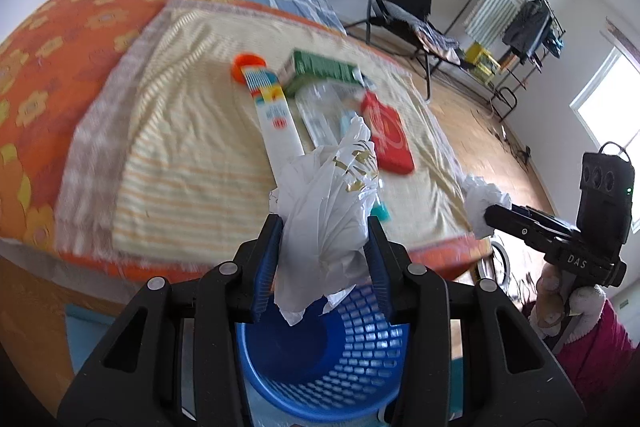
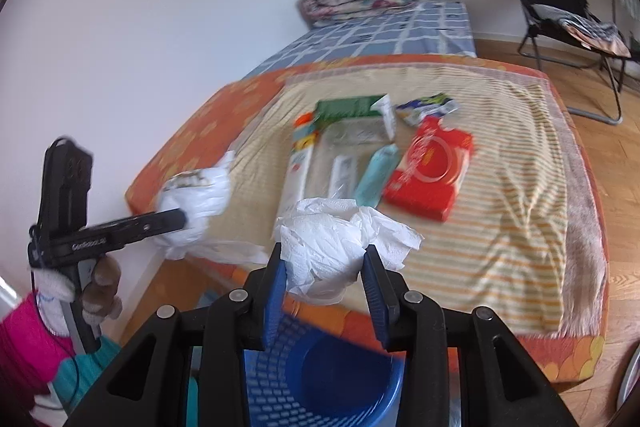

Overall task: Collect trash
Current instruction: 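Carry the bag and tissue in both tools over the blue basket, then open both tools to drop the bag and tissue into the basket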

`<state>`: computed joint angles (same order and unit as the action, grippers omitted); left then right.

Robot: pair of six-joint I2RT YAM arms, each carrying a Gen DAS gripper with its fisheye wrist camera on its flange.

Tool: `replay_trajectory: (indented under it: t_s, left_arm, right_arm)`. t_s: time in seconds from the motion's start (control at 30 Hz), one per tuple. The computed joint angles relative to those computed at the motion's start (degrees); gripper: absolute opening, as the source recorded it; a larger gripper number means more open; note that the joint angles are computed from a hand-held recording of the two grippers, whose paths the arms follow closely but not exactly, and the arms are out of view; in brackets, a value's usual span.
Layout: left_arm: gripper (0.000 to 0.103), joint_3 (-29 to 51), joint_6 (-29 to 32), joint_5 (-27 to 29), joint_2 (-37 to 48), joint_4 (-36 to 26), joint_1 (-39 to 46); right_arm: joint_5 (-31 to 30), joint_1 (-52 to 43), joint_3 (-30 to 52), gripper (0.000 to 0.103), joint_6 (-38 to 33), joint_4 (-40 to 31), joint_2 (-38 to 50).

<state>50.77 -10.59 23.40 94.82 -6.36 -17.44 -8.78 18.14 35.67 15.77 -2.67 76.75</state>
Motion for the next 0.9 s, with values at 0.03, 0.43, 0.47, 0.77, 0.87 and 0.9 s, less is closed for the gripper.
replay_trajectory:
  t_s: [0.03, 0.43, 0.47, 0.77, 0.87, 0.9]
  left_arm:
    - [0.042, -1.4, -0.04, 0.05, -0.55, 0.31, -0.41]
    - [0.042, -12.03, -0.85, -0.81, -0.3, 3.84, -4.24]
    - [0.042, -12.64, -0.92, -1.12, 0.07, 4.25, -4.63]
    - [0.042, -13.59, -0.39, -3.82, 3.8, 5.98, -7.03]
    - [0.042, -13.48, -0.33, -5.0, 4.72, 6.31, -7.9]
    - [0.042, -13.34, -0.22, -5.28, 5.02, 6.31, -8.04]
  right_arm:
    - [0.8, 1.35, -0.91, 0.038, 0.08, 0.12, -0.74]
    - [4.45, 11.96, -8.0, 0.04, 3.01, 3.87, 1.61]
    - [4.59, 12.26, -8.3, 0.04, 3.23, 4.19, 1.99]
    - [5.26, 15.31, -10.34, 0.041, 4.89, 8.11, 8.38]
    - [5.47, 16.4, -10.52, 0.041, 5.1, 9.11, 10.55]
    - [5.55, 16.76, -10.6, 0.041, 5.14, 9.41, 11.18]
